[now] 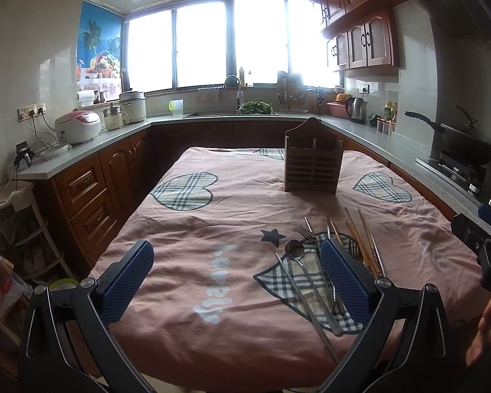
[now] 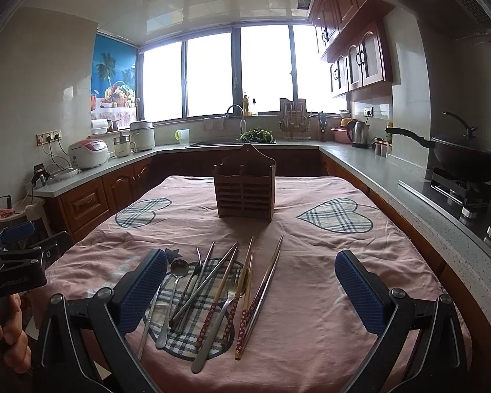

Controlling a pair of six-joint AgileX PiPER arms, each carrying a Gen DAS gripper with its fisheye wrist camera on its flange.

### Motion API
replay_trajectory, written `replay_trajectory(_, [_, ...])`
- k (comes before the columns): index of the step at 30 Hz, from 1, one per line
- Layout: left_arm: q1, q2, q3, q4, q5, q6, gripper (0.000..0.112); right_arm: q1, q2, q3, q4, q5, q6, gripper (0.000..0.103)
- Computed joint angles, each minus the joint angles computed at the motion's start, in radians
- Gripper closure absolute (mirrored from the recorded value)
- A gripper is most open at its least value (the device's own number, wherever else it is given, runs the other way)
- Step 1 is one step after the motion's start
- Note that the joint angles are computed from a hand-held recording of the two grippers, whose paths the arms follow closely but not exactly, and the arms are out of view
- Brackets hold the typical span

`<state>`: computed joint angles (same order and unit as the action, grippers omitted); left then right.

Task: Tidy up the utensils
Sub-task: 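Move both grippers forward toward the utensil pile on the plaid patch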

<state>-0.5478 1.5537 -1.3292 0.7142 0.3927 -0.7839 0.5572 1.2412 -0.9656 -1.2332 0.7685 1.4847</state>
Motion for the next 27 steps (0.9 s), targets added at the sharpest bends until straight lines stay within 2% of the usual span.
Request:
replay_trajectory(6, [0.019,0.027,-0.028,-0.094,0.005,0.095,0.009,-0.013,0.007,-0.006,0.013,-0.012,-0.011,0.000])
replay_trajectory(12, [0.079,0.112,-0.138,-0.496,0.062,0.458,0.009,-0.097,0.023,-0.015,0.100,-0.113,-0.087,0.000])
replay_trajectory(16, [0.094,0.185,-0.218,-0.620,0.097,0.576,0.009,-0.184,0.049,-0.034,0.224,-0.198,-0.193,0.000])
replay_trajectory(20, [0.098,0.275,-0.343,-0.699,0.221,0.666,0.009,-0.251,0.092,-0.068,0.338,-0.242,-0.307,0.001])
replay_trajectory(23, [0.090,0.352,-0.450,-0.697,0.321,0.689,0.014,-0.312,0.134,-0.097,0.454,-0.291,-0.421,0.001])
replay_trajectory(25, [0.088,0.409,-0.532,-0.714,0.393,0.714,0.024,-0.356,0.172,-0.126,0.574,-0.317,-0.530,0.001])
replay_trajectory(27, [0.096,0.473,-0.627,-0.762,0.472,0.750,0.031,-0.401,0.215,-0.161,0.717,-0.337,-0.660,0.007])
